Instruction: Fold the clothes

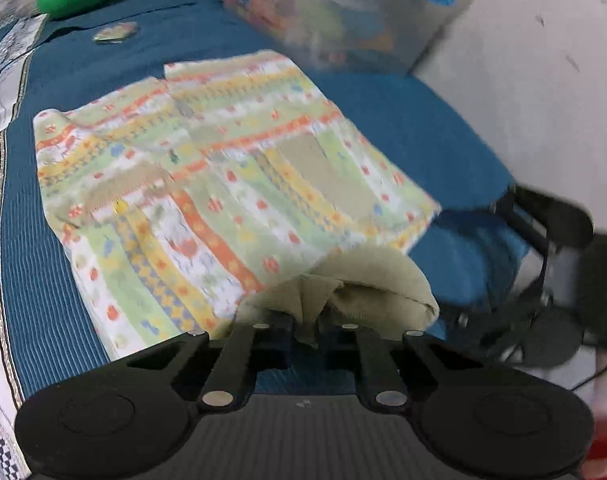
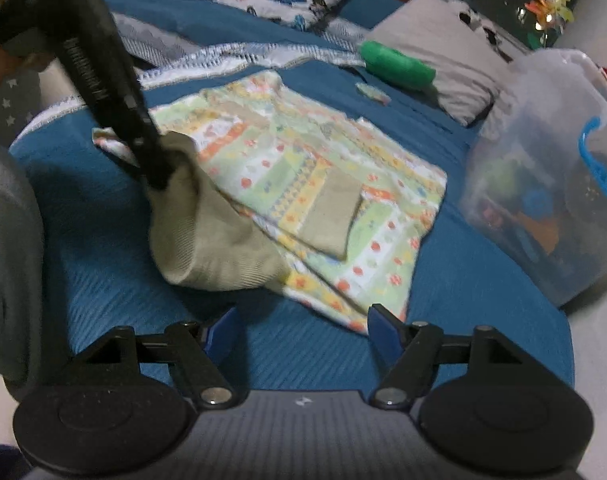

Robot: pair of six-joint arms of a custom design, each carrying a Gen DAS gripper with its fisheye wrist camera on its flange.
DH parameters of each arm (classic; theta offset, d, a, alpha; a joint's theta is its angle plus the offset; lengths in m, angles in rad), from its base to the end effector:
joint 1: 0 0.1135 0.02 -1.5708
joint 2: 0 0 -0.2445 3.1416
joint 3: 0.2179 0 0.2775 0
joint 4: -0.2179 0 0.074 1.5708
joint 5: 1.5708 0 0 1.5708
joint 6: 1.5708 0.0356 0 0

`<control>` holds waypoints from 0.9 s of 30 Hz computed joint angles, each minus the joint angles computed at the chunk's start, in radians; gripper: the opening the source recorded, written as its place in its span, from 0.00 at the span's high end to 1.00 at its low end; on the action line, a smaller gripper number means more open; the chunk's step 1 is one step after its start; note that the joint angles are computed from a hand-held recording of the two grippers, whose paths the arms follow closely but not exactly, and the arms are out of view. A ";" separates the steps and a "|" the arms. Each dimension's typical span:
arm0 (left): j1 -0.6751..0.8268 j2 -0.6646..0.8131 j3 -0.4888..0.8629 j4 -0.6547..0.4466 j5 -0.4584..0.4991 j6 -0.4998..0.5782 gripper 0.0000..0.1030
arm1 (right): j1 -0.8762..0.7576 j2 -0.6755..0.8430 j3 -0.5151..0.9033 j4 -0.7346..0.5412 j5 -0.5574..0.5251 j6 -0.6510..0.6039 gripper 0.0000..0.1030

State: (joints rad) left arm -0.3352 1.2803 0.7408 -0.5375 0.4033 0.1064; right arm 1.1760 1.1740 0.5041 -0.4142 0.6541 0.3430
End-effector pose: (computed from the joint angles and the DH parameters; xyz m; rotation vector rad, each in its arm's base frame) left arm 0.2446 -0.1000 0.1661 0.7092 2.5398 -0.6106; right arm 0.1058 0.1975 0.1274 -0.7687 2.2261 -0.1761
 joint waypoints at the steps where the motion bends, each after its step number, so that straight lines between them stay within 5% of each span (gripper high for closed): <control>1: 0.011 0.009 0.008 0.005 0.014 -0.004 0.88 | -0.002 0.007 -0.001 0.029 0.001 -0.011 0.30; 4: 0.034 0.034 0.023 0.017 0.047 -0.006 0.88 | -0.024 0.021 -0.012 0.137 -0.025 -0.054 0.36; 8: 0.076 -0.044 -0.029 0.021 0.082 0.043 0.82 | -0.107 0.049 0.009 0.237 -0.159 -0.061 0.74; 10: 0.106 -0.115 -0.068 0.015 0.087 0.089 0.65 | -0.136 0.044 0.025 0.236 -0.183 -0.038 0.78; 11: 0.120 -0.161 -0.092 0.014 0.075 0.113 0.48 | -0.157 0.028 0.027 0.235 -0.205 -0.031 0.80; 15: 0.157 -0.347 -0.204 0.027 0.014 0.218 0.28 | -0.225 -0.034 0.040 0.217 -0.282 0.005 0.81; 21: 0.047 -0.497 -0.356 0.138 -0.162 0.287 0.26 | -0.282 -0.011 0.094 0.212 -0.319 0.042 0.82; 25: -0.010 -0.455 -0.404 0.265 -0.251 0.291 0.28 | -0.284 0.017 0.131 0.211 -0.300 0.053 0.82; 27: -0.025 -0.426 -0.424 0.334 -0.288 0.299 0.49 | -0.278 0.016 0.130 0.221 -0.287 0.050 0.84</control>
